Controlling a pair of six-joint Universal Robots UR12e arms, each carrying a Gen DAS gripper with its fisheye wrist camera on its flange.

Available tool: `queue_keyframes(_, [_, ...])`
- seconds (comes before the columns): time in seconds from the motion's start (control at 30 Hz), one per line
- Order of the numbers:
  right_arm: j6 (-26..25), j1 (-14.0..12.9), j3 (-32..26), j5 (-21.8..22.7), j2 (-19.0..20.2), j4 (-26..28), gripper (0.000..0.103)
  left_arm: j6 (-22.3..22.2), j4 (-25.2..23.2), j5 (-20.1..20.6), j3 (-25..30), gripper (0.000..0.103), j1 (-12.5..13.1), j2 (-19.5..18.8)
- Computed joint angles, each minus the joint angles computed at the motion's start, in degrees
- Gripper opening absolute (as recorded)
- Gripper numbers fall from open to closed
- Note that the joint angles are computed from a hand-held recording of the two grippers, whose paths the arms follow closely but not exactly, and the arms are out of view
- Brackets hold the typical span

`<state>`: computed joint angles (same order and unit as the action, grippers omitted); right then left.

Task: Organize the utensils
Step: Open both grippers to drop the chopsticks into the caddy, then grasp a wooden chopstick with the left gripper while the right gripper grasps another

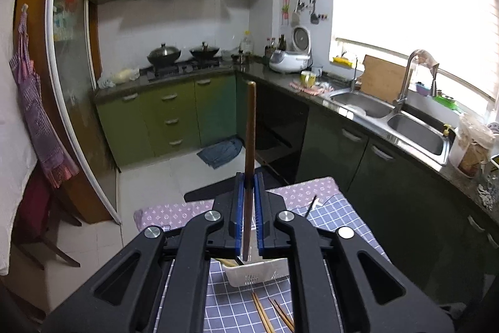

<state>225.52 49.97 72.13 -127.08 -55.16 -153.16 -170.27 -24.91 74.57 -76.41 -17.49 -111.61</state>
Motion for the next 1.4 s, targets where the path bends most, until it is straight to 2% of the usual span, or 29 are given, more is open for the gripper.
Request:
queue_keyframes(0.2, [0.24,-0.23,-0.07,0.65,-0.03,0.05,0.007,0.5,-6.08,2.9,2.03,0.007,-0.64,-3.35])
queue_keyframes(0.27, [0.03,-0.43,-0.16,1.23,-0.07,0.14,0.007,1.02,-6.86,3.13,1.56,0.01,-0.51,-3.65])
queue_keyframes(0.37, [-0.31,-0.52,-0.94,0.49,0.1,0.89,0.007,1.05,-4.13,3.09,-1.15,0.027,0.03,-2.67])
queue_keyframes(0.4, [-0.56,-0.57,-1.18,0.38,0.16,0.81,0.007,0.78,-3.02,2.89,-2.05,0.029,0.2,-2.2])
queue_keyframes(0.6, [-5.59,-1.36,-5.91,-3.01,1.12,-0.89,0.007,-0.11,1.71,-0.55,-9.26,0.031,2.06,2.51])
queue_keyframes(0.73, [-10.65,-2.51,-11.26,-6.2,3.02,-7.18,0.007,2.12,3.07,-0.75,-13.54,0.032,3.02,5.4])
queue_keyframes(0.8, [-13.04,-3.18,-14.54,-7.2,4.41,-8.6,0.007,2.67,2.86,-1.02,-14.86,0.032,3.54,6.38])
queue_keyframes(0.93, [-14.73,-4.97,-22.96,-7.96,8.36,-4.74,0.007,3.19,1.45,-1.1,-16.87,0.033,4.48,7.94])
queue_keyframes(1.07, [-12.11,-6.6,-28.21,-6.84,11.44,2.15,0.007,4.15,0.18,-0.67,-17.93,0.033,4.98,8.53])
queue_keyframes(1.13, [-9.48,-7.35,-29.14,-4.8,12.25,6.35,0.007,4.46,-0.6,-0.37,-18.08,0.033,5.11,8.52])
queue_keyframes(1.27, [-7.22,-8.11,-28.9,-1.67,12.98,10.26,0.007,4.62,-2.08,-0.2,-18.2,0.035,5.12,8.38])
queue_keyframes(1.3, [-7.09,-8.15,-28.8,-1.26,13.03,10.72,0.008,4.72,-2.59,-0.27,-18.11,0.035,5.1,8.27])
queue_keyframes(1.37, [-7.54,-8.04,-27.83,-1.42,12.6,9.62,0.017,4.7,-3.75,-0.48,-17.93,0.035,5.02,8.08])
queue_keyframes(1.4, [-7.92,-7.91,-27.1,-1.64,12.25,8.41,0.017,4.77,-4.36,-0.46,-17.83,0.035,4.89,7.99])
